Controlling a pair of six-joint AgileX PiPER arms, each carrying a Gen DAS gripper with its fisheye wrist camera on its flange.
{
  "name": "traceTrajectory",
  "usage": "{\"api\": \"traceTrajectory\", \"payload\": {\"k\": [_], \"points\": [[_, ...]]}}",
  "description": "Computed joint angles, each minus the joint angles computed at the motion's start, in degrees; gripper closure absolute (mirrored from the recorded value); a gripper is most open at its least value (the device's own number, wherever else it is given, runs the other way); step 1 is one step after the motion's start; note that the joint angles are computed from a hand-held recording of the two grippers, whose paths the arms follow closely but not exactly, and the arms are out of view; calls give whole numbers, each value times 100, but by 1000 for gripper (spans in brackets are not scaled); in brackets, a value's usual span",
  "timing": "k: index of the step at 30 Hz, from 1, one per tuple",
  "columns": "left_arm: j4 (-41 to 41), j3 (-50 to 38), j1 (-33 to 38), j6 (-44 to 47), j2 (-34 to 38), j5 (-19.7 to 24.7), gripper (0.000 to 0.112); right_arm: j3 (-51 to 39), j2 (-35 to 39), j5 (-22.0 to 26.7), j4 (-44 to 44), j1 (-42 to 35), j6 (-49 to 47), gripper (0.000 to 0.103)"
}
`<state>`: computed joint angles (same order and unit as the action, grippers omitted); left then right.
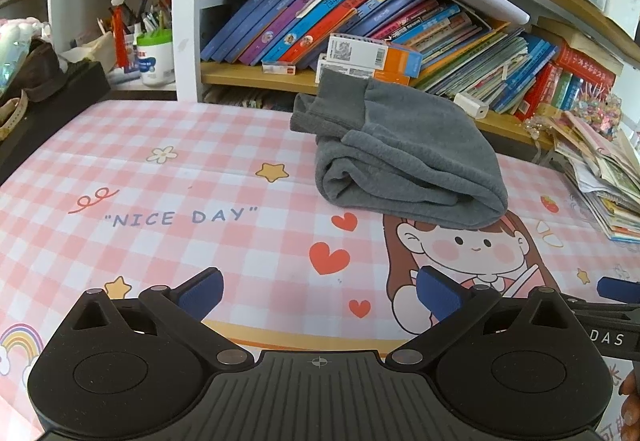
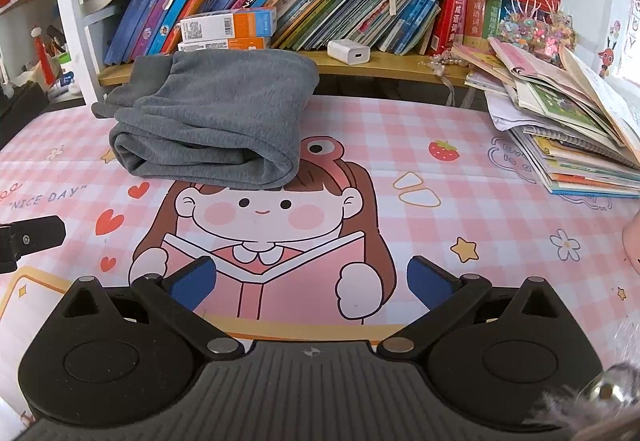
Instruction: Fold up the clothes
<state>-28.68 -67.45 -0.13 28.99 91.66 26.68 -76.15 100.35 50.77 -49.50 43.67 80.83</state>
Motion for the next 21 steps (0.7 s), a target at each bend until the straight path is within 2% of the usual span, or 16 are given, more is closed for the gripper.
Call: {"api": "traceTrajectory", "payload": {"k": [21], "points": [[119, -92, -13, -144, 68, 145, 9, -33, 29, -21, 101, -24, -108, 0]]}}
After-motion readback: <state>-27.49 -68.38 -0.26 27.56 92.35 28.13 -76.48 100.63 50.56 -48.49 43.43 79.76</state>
